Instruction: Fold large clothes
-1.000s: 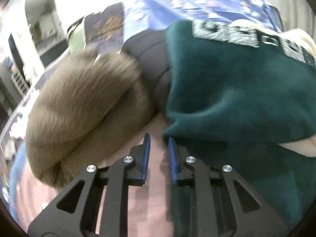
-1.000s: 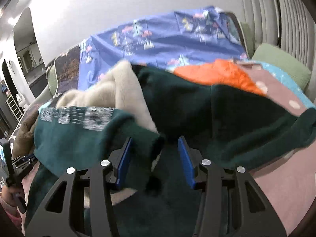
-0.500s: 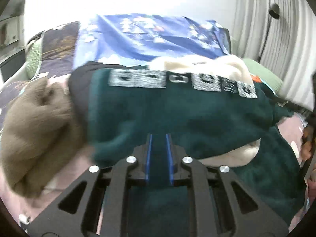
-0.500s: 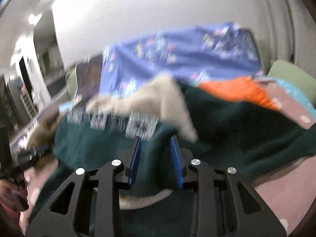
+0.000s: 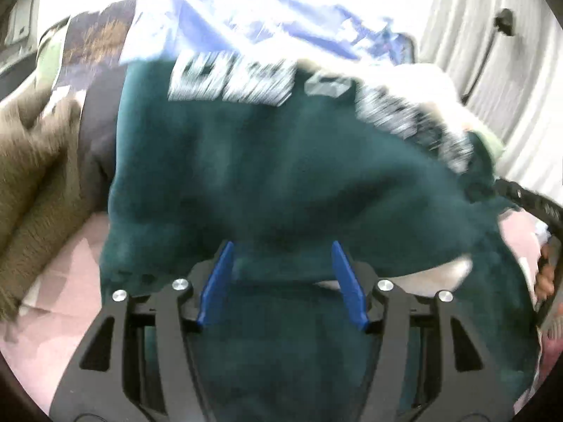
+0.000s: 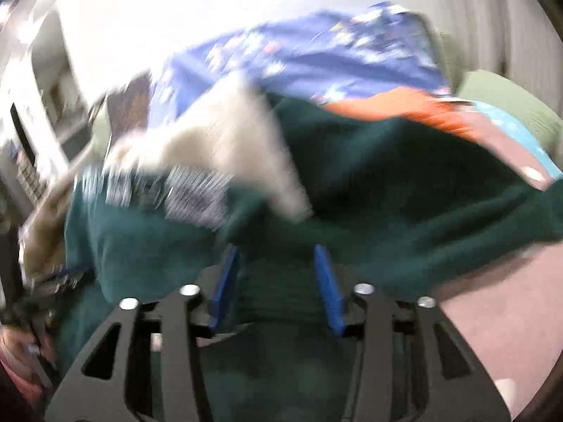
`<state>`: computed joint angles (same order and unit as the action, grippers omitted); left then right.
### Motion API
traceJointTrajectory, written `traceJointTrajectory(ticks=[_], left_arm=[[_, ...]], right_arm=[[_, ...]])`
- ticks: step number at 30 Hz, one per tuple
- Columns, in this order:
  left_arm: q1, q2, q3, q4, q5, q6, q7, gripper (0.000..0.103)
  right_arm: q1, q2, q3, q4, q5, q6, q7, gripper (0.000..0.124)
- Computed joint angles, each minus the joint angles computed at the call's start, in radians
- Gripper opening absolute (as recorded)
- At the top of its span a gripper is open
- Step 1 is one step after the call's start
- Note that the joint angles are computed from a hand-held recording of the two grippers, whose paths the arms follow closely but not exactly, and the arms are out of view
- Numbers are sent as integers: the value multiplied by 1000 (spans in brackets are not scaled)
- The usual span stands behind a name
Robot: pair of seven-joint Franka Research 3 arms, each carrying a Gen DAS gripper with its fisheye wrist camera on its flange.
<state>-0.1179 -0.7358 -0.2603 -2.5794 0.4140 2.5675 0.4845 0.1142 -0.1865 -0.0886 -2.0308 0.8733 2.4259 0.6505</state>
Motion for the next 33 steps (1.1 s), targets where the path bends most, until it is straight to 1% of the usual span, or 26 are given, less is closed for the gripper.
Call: traceJointTrajectory(ticks=[2,3,4,5,7,8,9,11,12,13,15,16,17,18,20,21,22,23,24,25,26,27,28,29,31,33], left_arm=[[-5,19,-20,53,18,5,16,59],[-3,45,-27,87,30,14,27,60],[-5,68,-32,114,42,28,42,63],[-8,100,-34,143,53,47,60,65],[5,178,-49,206,84,67,80,67],[15,223,-67,245,101,62,77,67],[16,256,-70,269,109,64,75,66],[-3,329,-50,302,99,114,82,66],[-6,365,-46,321,101,132,84,66],[-2,399,-52,350,116,129,79,66],[9,469,-67,409,178,100,69,66],[6,495,-68,431,203,83,65,66],[-1,511,-62,443,219,71,66,66],[-10,516,-50,443,224,71,72,66],[-23,543,-33,462,230,65,83,67],[-28,551,-24,465,230,68,86,67],[-31,563,-19,471,235,72,82,67],[-33,570,-14,473,242,79,78,67],[-35,575,-11,473,252,83,73,68],[-38,575,-9,473,260,81,73,69],[-40,579,-10,477,273,78,70,70],[-43,585,-11,482,287,74,70,72],[-45,585,-11,483,298,70,67,72],[-49,579,-8,477,299,75,66,72],[-54,555,8,447,267,121,70,72],[-56,527,26,415,207,174,83,72]], right_arm=[[-44,70,-20,86,-41,34,114,58],[-68,116,-26,137,-77,46,197,58],[-99,180,-36,207,-130,44,315,59],[-124,226,-42,257,-159,29,395,59],[-190,357,-57,410,-182,-41,562,62],[-206,391,-63,448,-193,-56,608,63],[-229,444,-69,507,-212,-63,666,64],[-256,532,-76,605,-260,-52,764,70],[-269,570,-75,647,-278,-51,798,72],[-290,623,-72,710,-285,-70,836,75],[-350,718,-42,832,-253,-122,881,76],[-387,750,3,868,-226,-99,888,79],[-401,755,13,868,-188,-89,879,83],[-412,765,28,882,-185,-81,890,84],[-420,821,50,954,-202,-61,932,88],[-418,845,52,986,-227,-57,949,88],[-409,885,45,1048,-270,-69,981,88],[-410,913,44,1096,-313,-80,1005,87],[-381,922,9,1108,-359,-74,1033,80],[-370,933,1,1126,-421,-89,1071,44],[-387,946,29,1143,-426,-106,1074,16],[-409,936,63,1126,-412,-107,1077,16],[-413,903,69,1074,-384,-72,1070,15],[-427,868,93,1020,-350,-32,1039,14],[-475,814,163,966,-239,-17,938,14],[-507,772,213,952,-124,-30,830,14]])
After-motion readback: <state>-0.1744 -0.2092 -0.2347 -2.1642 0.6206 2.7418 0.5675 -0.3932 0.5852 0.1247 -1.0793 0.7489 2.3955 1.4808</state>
